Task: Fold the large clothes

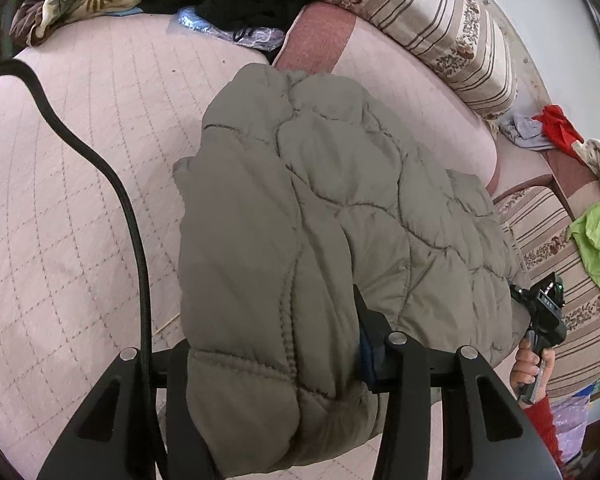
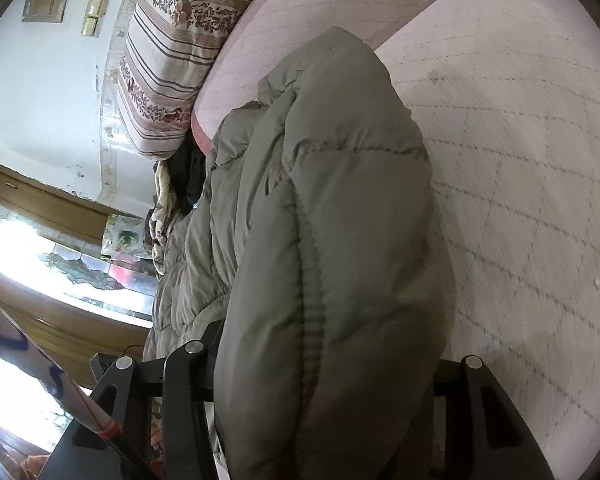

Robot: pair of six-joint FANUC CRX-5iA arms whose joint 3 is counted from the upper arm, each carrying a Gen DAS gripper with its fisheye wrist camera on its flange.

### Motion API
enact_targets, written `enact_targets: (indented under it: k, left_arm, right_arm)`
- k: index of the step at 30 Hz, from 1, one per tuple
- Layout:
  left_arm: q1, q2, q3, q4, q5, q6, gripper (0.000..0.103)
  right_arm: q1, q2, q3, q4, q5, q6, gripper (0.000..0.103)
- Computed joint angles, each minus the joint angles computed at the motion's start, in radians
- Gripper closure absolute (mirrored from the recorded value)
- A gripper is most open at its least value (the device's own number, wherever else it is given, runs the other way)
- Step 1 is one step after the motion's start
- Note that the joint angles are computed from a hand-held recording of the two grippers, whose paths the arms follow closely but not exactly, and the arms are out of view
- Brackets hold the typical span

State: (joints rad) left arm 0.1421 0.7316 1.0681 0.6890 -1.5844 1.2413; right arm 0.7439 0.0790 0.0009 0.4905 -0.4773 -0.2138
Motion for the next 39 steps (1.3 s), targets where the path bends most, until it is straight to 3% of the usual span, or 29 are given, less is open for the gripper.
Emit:
enact_targets:
  k: [11, 15, 17, 18, 20, 23, 24, 27, 29, 31, 35, 39]
  left_arm:
    - [0.022, -0.152, -0.189, 0.052, 0.119, -0.095, 0.065]
    - [0.013, -0.138, -0.165, -0.014, 0.090, -0.071, 0.061]
    - [-0.001, -0.102, -0.098, -0.094, 0.044, -0.023, 0.050]
    - [-0.002, -0.092, -0.090, -0.104, 0.034, -0.013, 0.049]
    - [0.017, -0.058, -0.047, -0.051, -0.006, -0.002, 0.048]
    - [0.044, -0.091, -0.094, -0.003, 0.035, -0.035, 0.048]
    - [0.054, -0.125, -0.130, -0.012, 0.081, -0.045, 0.048]
    - [0.072, -0.201, -0.214, -0.040, 0.200, -0.053, 0.045]
    - [0.076, -0.220, -0.230, -0.044, 0.238, -0.034, 0.044]
    - [0.069, -0.228, -0.248, -0.018, 0.254, -0.032, 0.042]
    - [0.005, -0.205, -0.198, -0.079, 0.222, -0.031, 0.041]
    - [-0.069, -0.173, -0.146, -0.192, 0.205, -0.010, 0.041]
  right_arm:
    - [0.024, -0.045, -0.045, 0.225, 0.047, -0.113, 0.057]
    - [0.046, -0.055, -0.039, 0.177, -0.006, -0.031, 0.058]
    - [0.053, -0.036, 0.004, 0.055, -0.101, 0.051, 0.051]
    - [0.052, -0.027, 0.021, 0.002, -0.145, 0.067, 0.039]
    - [0.056, -0.018, 0.039, -0.035, -0.237, 0.022, 0.030]
    - [0.093, -0.041, 0.015, 0.124, -0.377, -0.177, 0.025]
    - [0.117, -0.049, 0.012, 0.197, -0.460, -0.248, 0.018]
    - [0.196, -0.038, 0.057, 0.354, -0.754, -0.369, 0.016]
    - [0.233, -0.003, 0.117, 0.416, -0.866, -0.330, 0.016]
    - [0.250, 0.045, 0.186, 0.438, -0.894, -0.253, 0.016]
    - [0.248, 0.217, 0.416, 0.402, -0.885, 0.043, 0.024]
    - [0.219, 0.339, 0.556, 0.292, -0.850, 0.220, 0.025]
